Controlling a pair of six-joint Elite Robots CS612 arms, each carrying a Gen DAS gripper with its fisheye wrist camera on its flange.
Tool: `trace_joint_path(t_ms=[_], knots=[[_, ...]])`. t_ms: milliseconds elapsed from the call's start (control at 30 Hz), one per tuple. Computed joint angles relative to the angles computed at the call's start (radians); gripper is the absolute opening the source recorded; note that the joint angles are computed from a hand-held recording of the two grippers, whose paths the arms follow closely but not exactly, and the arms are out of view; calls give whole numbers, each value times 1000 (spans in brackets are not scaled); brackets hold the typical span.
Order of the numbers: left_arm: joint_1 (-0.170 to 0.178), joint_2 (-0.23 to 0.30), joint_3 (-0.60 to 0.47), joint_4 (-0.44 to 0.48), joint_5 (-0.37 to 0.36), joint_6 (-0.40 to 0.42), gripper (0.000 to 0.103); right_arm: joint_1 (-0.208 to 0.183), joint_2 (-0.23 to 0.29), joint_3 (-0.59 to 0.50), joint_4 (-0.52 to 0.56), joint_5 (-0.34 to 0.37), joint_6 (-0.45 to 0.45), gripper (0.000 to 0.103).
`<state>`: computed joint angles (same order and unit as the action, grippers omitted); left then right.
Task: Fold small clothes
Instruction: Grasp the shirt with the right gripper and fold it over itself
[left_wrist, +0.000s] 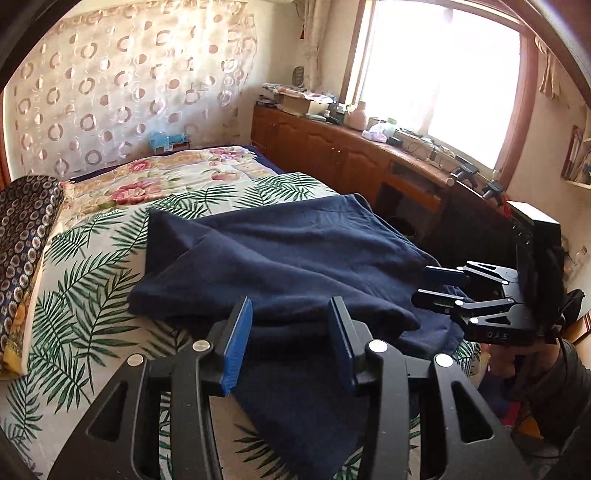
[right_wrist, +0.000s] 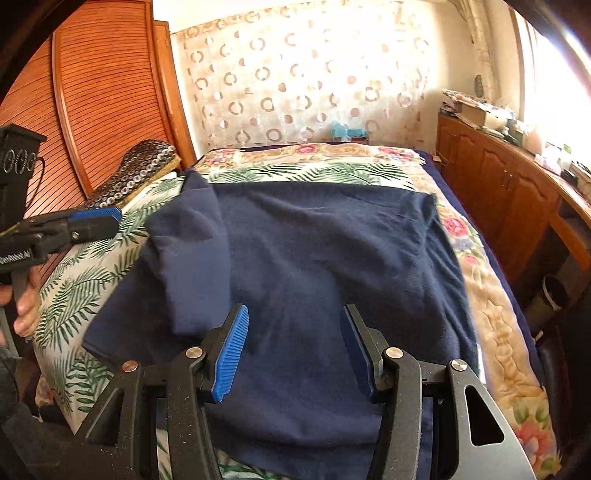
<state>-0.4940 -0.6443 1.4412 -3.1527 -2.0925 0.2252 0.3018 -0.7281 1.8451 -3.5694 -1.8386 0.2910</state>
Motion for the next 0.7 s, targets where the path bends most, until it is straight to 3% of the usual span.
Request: trace_joint_path(t_ms=[100, 167, 233, 567, 667, 700], knots=[[10, 6, 0, -20, 3, -19, 57, 4, 3, -17, -2, 16, -28, 54], [15, 8, 2, -35, 15, -30, 75, 9, 2, -28, -5, 24, -51, 54], [22, 12, 0, -43, 9, -41, 80, 12, 2, -39, -2, 38, -71, 54], [47, 16, 10, -92, 34, -92, 80, -11, 48, -128, 138, 159, -108, 54], [51, 19, 8, -88, 39, -97, 80, -19, 58, -154, 179, 174, -117, 32], [52, 20, 6, -87, 39, -100, 80, -20, 60, -157, 184, 171, -122, 18]])
